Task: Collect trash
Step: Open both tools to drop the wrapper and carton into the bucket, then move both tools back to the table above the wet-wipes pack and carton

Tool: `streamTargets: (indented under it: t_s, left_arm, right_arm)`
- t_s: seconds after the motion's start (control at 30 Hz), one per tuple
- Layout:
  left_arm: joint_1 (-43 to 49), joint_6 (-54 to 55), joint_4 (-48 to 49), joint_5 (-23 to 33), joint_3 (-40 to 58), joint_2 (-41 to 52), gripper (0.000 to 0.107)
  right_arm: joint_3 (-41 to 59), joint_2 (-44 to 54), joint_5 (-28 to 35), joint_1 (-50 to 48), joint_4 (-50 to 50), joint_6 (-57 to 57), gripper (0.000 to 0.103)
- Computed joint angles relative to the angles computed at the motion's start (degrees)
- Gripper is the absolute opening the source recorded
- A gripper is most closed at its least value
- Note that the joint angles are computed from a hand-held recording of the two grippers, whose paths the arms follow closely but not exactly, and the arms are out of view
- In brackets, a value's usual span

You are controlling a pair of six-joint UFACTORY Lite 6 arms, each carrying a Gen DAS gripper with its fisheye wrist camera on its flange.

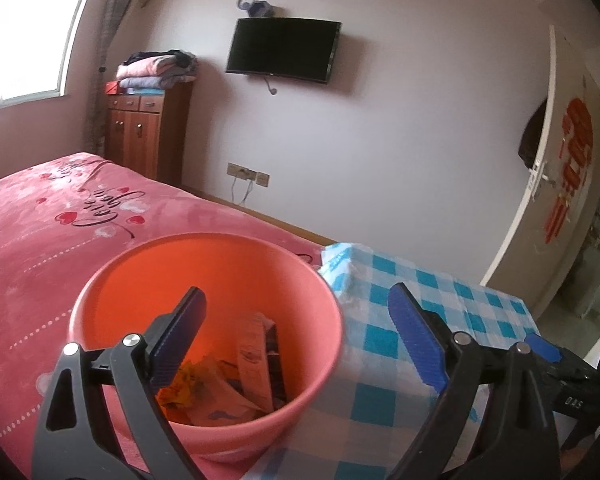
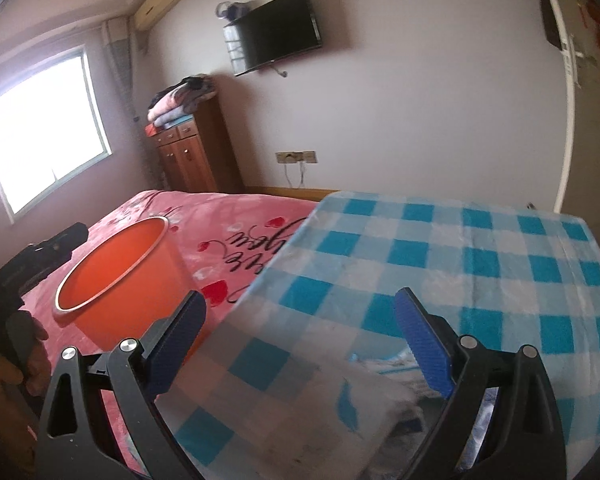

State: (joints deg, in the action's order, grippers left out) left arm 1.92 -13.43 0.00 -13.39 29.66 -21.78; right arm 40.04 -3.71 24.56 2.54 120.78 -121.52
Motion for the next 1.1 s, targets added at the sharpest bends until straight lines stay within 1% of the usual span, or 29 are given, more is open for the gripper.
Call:
streamTargets:
  t_s: [0.07,0.13,0.2,0.33,0.47,0.6,0.7,0.87,1.1]
  left_arm:
    - [-2.85,8.68,-9.48,-0.33,-0.02,0.06,0.093]
    - [-4.71,12.11,-13.51,-0.74,0.13,0.43,0.094]
    - [-7.05,17.74,-20.02,-1.45,0.2,0.74,0.094]
    - [-11.75,27.89,-31.51,-2.52,1.27,2.12,0.094]
    - [-16.51,35.57,-40.49,-4.23,2.18,3.93,0.095]
    - [-21.02,39.55,-45.75,-6.16,2.77,5.92,0.095]
    - [-23.47,39.82,-46.78,-7.14,3.46,7.69,0.095]
    - [-27.98,42.34,-50.51,-9.02,5.14,11.45,0.095]
    - [-33.23,44.71,-54.21,-10.79,8.46,17.28,0.095]
  right_arm:
    - [-1.39,-0.33,1.03,-1.71,0.32,-1.32,0.094]
    - [-2.47,-0.53,1.99,-3.01,0.92,-2.86,0.094]
    - [-3.53,-0.76,3.0,-4.33,1.56,-4.29,0.094]
    - [-4.76,-0.2,5.4,-7.56,0.67,-4.62,0.094]
    - [-5.19,1.26,7.96,-11.23,-0.86,-4.38,0.094]
    - [-4.81,2.93,9.77,-14.46,-2.85,-3.75,0.094]
    - [-4.27,4.22,11.17,-17.05,-5.74,-2.13,0.095]
    - [-3.93,6.02,13.41,-20.76,-7.79,-1.93,0.095]
    - [-3.81,7.2,14.85,-24.49,-8.55,-3.74,0.095]
